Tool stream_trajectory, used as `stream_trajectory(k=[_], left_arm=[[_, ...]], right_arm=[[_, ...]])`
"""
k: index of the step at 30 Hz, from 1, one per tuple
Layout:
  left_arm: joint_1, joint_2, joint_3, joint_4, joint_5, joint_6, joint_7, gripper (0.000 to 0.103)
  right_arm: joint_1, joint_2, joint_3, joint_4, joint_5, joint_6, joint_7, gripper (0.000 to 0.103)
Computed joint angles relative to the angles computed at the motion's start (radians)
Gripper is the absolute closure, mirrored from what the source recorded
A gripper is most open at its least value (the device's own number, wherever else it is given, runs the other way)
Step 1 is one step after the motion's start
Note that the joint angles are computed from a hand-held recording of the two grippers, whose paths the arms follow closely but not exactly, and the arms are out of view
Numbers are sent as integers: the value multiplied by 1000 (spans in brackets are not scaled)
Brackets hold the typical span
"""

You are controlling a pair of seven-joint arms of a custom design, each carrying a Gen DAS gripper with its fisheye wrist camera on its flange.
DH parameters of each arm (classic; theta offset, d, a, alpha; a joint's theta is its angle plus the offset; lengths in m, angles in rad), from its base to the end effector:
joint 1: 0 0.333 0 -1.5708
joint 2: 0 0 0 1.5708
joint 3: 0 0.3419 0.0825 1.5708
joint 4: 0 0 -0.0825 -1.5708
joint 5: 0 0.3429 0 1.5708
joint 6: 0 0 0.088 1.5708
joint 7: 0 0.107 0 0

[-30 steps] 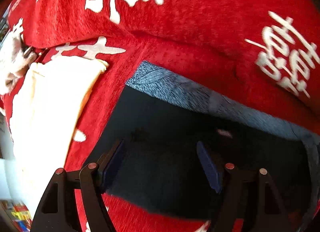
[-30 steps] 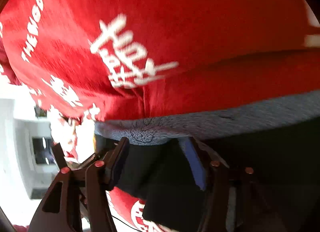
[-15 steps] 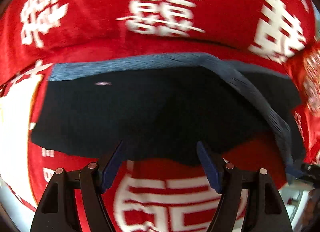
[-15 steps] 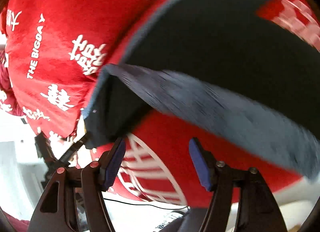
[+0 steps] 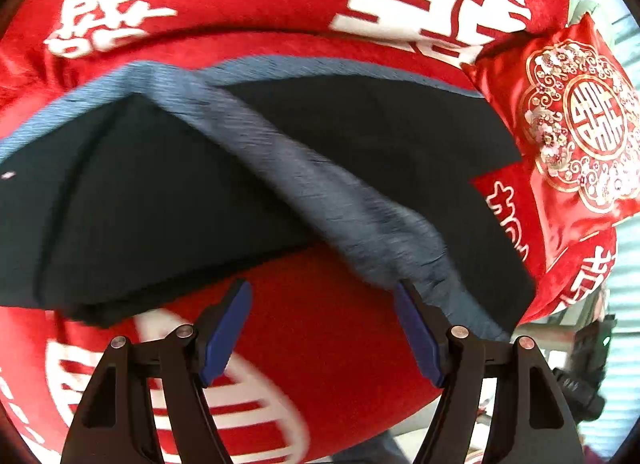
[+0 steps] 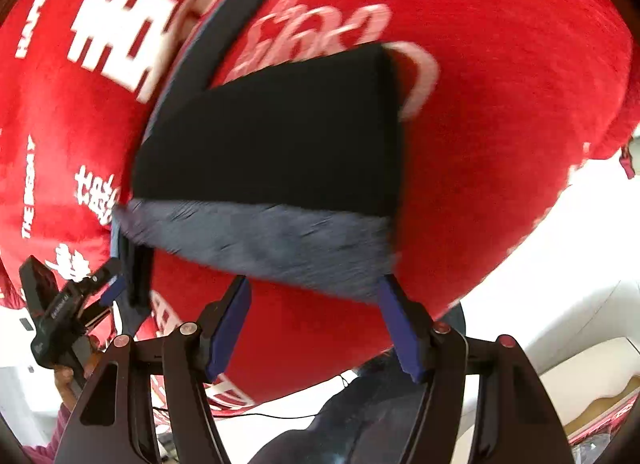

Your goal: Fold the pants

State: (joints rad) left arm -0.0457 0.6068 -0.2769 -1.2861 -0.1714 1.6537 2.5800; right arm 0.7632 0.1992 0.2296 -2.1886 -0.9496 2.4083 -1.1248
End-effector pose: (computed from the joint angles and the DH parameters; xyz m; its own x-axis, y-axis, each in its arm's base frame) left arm 0.6472 -0.1851 0.4268 -0.9007 -0.2524 0.3536 -0.3206 0.9354 -0.1489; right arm 0.2996 0.4437 0.3574 -0.7866 0.2806 -0.5500 0.2816 0.9558 0.0848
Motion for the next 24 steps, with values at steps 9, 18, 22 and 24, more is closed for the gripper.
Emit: stream_trajectory(k=[9,18,22,24], left_arm=[[-45,-105,2,-229,38,90,-40,29],[-58,-140,-2,-287,40,110,-87,67],[-58,-144,-9,-238,6,58,-107,67],[-58,-142,-15,-194,-21,25,-115,67]], right_arm=[[86,20,-7,-105,-568,-145,600,34],[58,30,18,-137,-713,-152,781,87],[26,-64,15,-182,-721,-150,658,88],[-2,-136,11,-220,-725,-148,586,88]])
